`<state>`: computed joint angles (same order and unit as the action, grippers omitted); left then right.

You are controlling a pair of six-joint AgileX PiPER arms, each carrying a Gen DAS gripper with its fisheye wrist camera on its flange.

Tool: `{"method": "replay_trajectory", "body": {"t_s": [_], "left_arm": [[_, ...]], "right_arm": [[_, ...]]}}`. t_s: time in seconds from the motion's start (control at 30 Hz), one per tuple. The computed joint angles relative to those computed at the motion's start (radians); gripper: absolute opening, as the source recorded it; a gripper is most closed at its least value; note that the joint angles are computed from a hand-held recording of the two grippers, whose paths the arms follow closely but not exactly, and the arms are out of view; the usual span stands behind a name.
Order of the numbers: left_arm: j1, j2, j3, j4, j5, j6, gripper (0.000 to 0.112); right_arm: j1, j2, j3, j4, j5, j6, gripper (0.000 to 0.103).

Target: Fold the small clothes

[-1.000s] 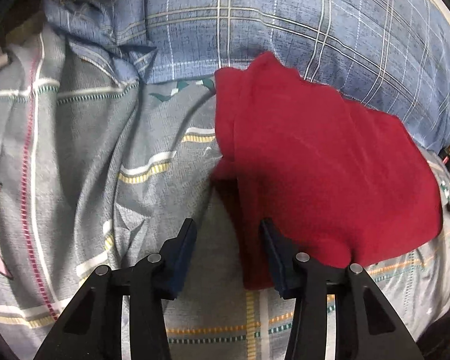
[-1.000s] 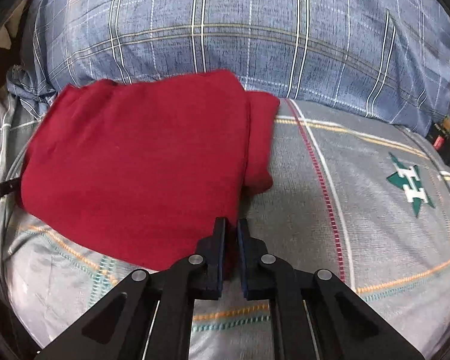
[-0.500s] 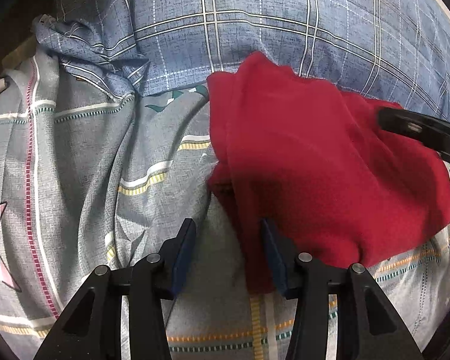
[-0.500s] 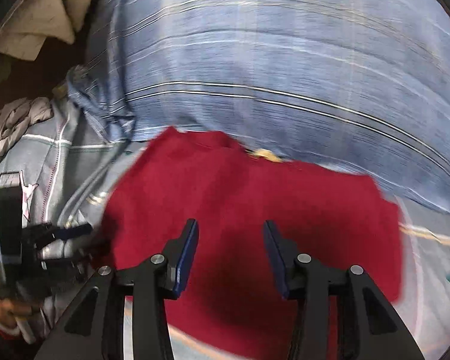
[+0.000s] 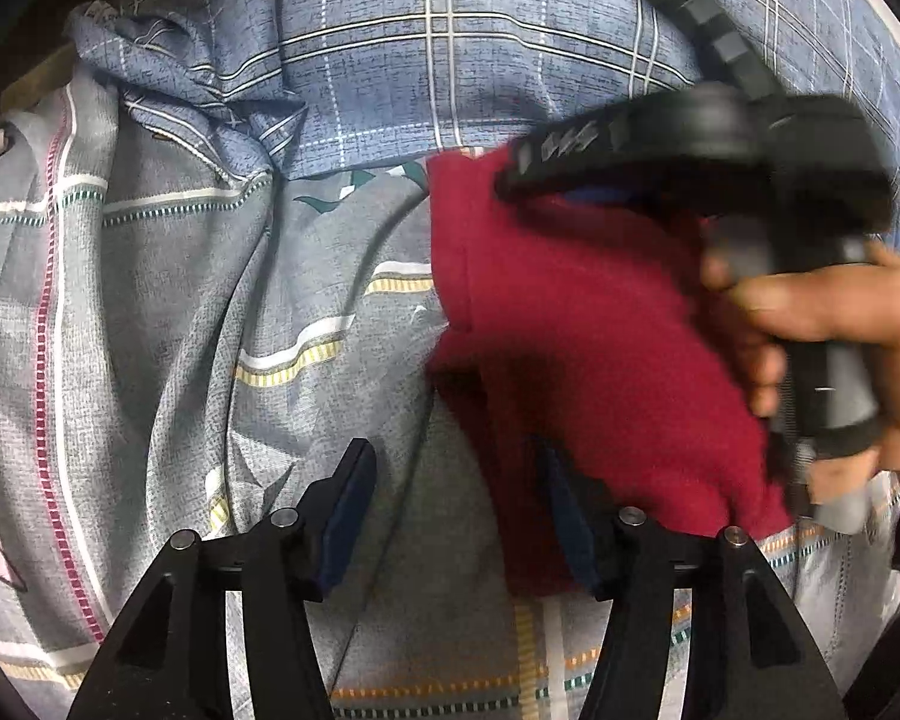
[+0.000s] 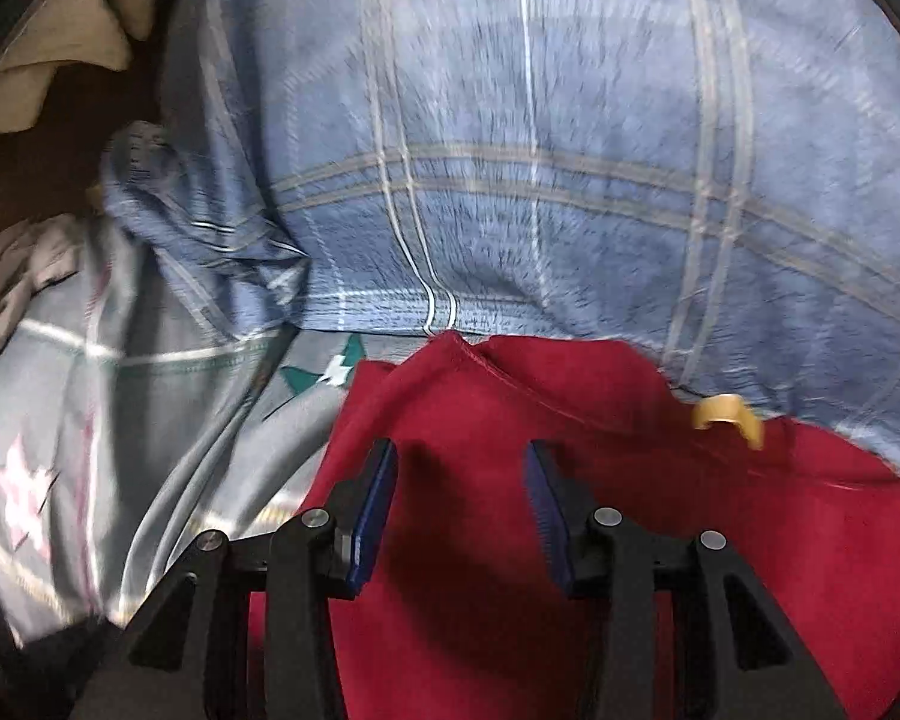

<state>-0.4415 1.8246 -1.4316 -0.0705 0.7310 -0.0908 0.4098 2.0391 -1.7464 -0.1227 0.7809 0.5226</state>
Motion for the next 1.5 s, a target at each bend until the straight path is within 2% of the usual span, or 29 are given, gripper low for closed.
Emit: {"method": "replay_trajectory", "body": {"t_s": [0.07,0.17,0.3,0.37,0.43,0.47,0.63,1.0,1.17,1.23,1.3,1.33,1.43,1.5], "left_arm": [[0.008,0.004,0.000,-0.007,-0.002,-0.001,0.065],[0.011,0.007,-0.004,-0.012,0.000,-0.003,0.066],[-0.013,-0.008,0.007,0.046,-0.012,-0.050,0.066],[-0.025,-0.025,0.022,0.077,-0.023,-0.077,0.066],[-0.035,-0.044,0.039,0.117,-0.040,-0.117,0.066],[-0.038,-0.050,0.043,0.131,-0.047,-0.132,0.066],[-0.038,-0.062,0.051,0.141,-0.060,-0.165,0.064],[-0.043,-0.037,0.030,0.160,-0.071,-0.218,0.064],[-0.032,-0.024,0.019,0.117,-0.077,-0.199,0.064],[-0.023,-0.016,0.011,0.089,-0.083,-0.188,0.064],[-0.018,-0.002,-0.007,0.067,-0.076,-0.184,0.064],[-0.020,0.004,-0.012,0.068,-0.076,-0.193,0.064],[-0.034,0.024,-0.032,0.093,-0.072,-0.224,0.064],[-0.044,0.035,-0.041,0.110,-0.074,-0.240,0.064]], "right_arm": [[-0.012,0.091,-0.097,0.045,0.064,-0.027,0.048],[0.007,0.091,-0.099,-0.015,0.058,0.004,0.048],[0.005,-0.020,0.049,0.011,-0.024,0.009,0.051],[0.006,-0.085,0.131,0.020,-0.059,0.005,0.056],[0.016,-0.167,0.227,-0.012,-0.088,0.032,0.067],[0.019,-0.195,0.259,-0.030,-0.092,0.045,0.068],[0.029,-0.383,0.475,-0.124,-0.138,0.136,0.073],[-0.023,-0.615,0.795,-0.144,-0.197,0.212,0.076],[0.015,-0.642,0.875,-0.292,-0.247,0.355,0.079],[0.038,-0.639,0.901,-0.369,-0.277,0.419,0.089],[0.051,-0.621,0.905,-0.380,-0.302,0.405,0.099],[0.060,-0.608,0.897,-0.384,-0.296,0.397,0.103],[0.103,-0.550,0.842,-0.436,-0.223,0.416,0.103],[0.108,-0.537,0.828,-0.433,-0.206,0.401,0.103]]}}
